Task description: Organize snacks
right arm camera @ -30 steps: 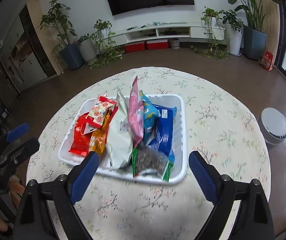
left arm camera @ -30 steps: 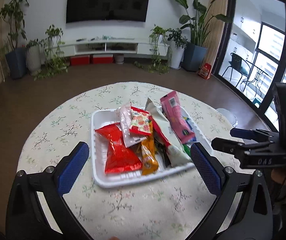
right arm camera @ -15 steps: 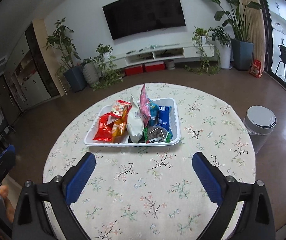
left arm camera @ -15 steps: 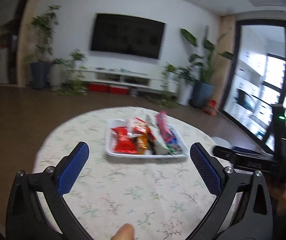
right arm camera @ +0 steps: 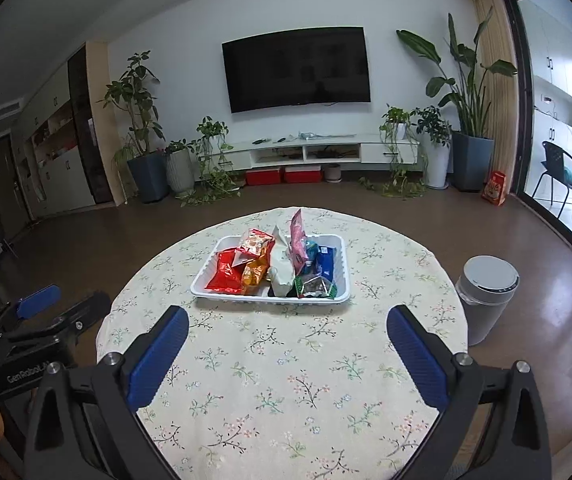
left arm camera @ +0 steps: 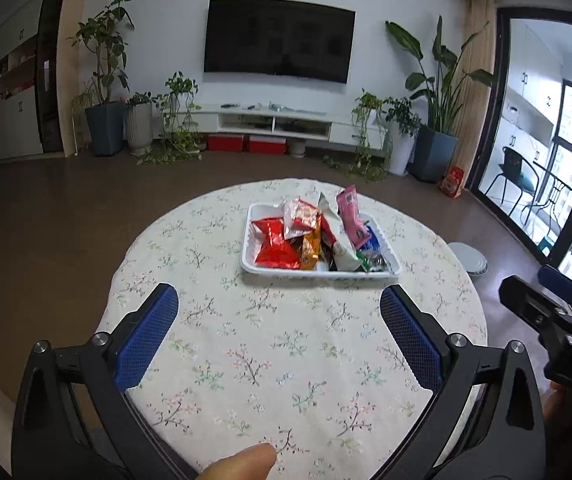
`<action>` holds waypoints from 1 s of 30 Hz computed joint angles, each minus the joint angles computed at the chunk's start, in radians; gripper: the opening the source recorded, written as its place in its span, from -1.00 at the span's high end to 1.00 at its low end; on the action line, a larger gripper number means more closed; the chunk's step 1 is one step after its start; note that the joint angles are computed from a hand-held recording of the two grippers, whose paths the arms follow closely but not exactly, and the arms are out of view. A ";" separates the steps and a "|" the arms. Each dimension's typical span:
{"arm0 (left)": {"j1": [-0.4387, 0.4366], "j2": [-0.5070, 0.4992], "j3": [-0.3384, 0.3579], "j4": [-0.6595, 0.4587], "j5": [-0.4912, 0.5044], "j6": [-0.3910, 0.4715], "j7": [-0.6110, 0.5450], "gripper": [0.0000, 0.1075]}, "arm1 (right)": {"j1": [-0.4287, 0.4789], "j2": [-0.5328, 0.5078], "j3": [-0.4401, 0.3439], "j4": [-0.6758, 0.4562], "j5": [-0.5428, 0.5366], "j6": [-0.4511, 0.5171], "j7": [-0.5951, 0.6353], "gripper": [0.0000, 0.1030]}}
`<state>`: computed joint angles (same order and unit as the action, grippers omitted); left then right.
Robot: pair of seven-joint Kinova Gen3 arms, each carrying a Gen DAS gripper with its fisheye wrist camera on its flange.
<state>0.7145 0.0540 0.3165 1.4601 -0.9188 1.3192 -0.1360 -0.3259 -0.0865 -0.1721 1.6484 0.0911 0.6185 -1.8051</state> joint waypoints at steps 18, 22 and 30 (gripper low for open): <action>0.025 0.052 -0.047 -0.059 0.074 0.061 -0.051 -0.91 | -0.009 -0.032 -0.065 0.014 0.193 0.056 -0.183 -0.97; 0.023 0.051 -0.048 -0.053 0.076 0.054 -0.049 -0.91 | -0.016 -0.027 -0.072 0.013 0.214 0.067 -0.204 -0.97; 0.021 0.050 -0.047 -0.046 0.079 0.046 -0.047 -0.91 | -0.032 -0.019 -0.067 0.011 0.222 0.083 -0.216 -0.97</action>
